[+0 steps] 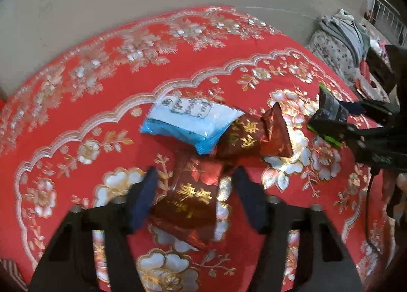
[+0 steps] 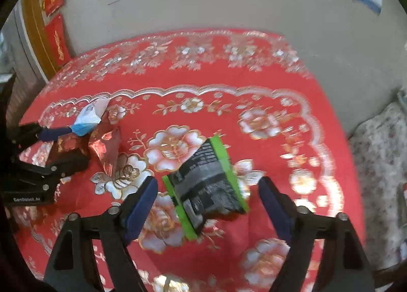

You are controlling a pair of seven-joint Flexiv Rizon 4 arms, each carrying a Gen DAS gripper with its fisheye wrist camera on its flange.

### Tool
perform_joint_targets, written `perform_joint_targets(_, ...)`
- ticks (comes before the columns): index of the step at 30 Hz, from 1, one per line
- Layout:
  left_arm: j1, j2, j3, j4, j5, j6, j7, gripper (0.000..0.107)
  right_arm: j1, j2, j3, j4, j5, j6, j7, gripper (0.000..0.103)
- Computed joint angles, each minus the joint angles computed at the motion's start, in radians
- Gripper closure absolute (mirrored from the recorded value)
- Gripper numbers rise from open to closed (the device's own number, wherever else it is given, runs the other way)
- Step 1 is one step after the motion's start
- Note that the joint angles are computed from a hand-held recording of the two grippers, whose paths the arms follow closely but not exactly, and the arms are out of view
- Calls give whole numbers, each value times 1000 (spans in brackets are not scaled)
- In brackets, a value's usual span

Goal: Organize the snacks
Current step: 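Grasp a red candy with the left tool while the right tool grasps the green-black packet, then carry the red candy and green-black packet toward the white box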

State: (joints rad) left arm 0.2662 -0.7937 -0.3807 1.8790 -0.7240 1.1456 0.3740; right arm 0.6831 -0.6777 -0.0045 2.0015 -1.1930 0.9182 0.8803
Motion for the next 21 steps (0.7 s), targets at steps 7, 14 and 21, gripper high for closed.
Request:
perform_joint_targets(7, 11, 24, 18, 20, -23, -30, -26, 73, 50, 18, 8, 16, -77, -64, 138, 72)
perform_joint_targets(14, 34, 76, 38, 92, -89, -23, -10, 73, 107, 24, 60, 0, -111, -146, 229, 72)
perform_joint_targets(21, 64, 146, 58, 156, -239, -29, 73, 73, 187, -13, 79, -95, -68, -238, 224, 72)
